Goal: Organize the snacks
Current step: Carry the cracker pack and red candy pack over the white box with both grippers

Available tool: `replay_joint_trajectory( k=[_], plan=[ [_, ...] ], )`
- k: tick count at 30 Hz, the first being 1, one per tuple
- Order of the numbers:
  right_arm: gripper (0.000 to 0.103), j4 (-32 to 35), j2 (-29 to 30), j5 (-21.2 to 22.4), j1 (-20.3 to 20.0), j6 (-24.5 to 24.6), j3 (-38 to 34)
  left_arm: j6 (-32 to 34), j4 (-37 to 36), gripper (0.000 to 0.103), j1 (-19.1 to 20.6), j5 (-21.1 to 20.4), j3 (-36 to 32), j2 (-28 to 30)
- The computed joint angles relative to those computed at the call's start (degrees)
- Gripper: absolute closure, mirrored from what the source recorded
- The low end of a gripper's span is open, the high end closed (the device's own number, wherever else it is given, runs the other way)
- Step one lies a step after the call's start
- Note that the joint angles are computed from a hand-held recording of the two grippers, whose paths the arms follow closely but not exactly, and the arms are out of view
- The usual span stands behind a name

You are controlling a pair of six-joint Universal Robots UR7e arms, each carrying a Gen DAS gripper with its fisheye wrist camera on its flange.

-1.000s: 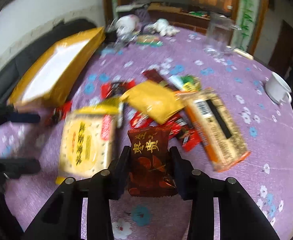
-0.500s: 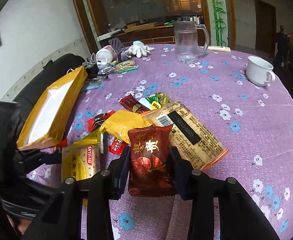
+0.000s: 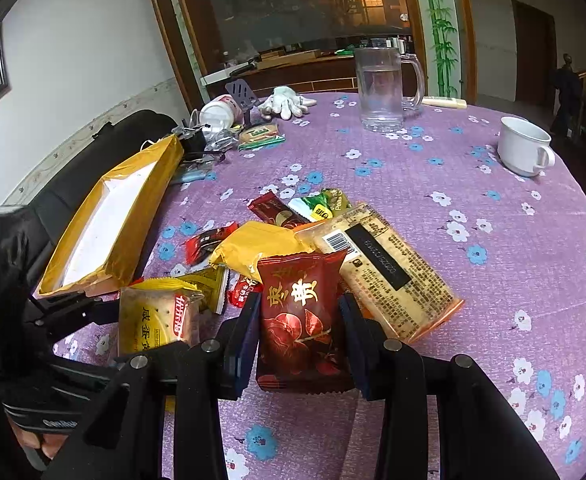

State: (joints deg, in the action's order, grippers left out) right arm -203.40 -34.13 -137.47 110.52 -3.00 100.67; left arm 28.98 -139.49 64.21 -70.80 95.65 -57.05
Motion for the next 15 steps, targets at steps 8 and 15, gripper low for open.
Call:
replay_joint_trajectory(
  k=[8, 15],
  plan=[
    [0.063, 1.38, 0.4, -0.25, -0.28, 0.67, -0.65, -3.17, 3.98, 0.029, 0.37, 0.84, -1.59, 0.89],
    [0.063, 0.95, 0.78, -0.69, -0.14, 0.09, -1.05, -2.09, 1.05, 0.027, -2.01, 5.39, 1.18, 2.47]
  ],
)
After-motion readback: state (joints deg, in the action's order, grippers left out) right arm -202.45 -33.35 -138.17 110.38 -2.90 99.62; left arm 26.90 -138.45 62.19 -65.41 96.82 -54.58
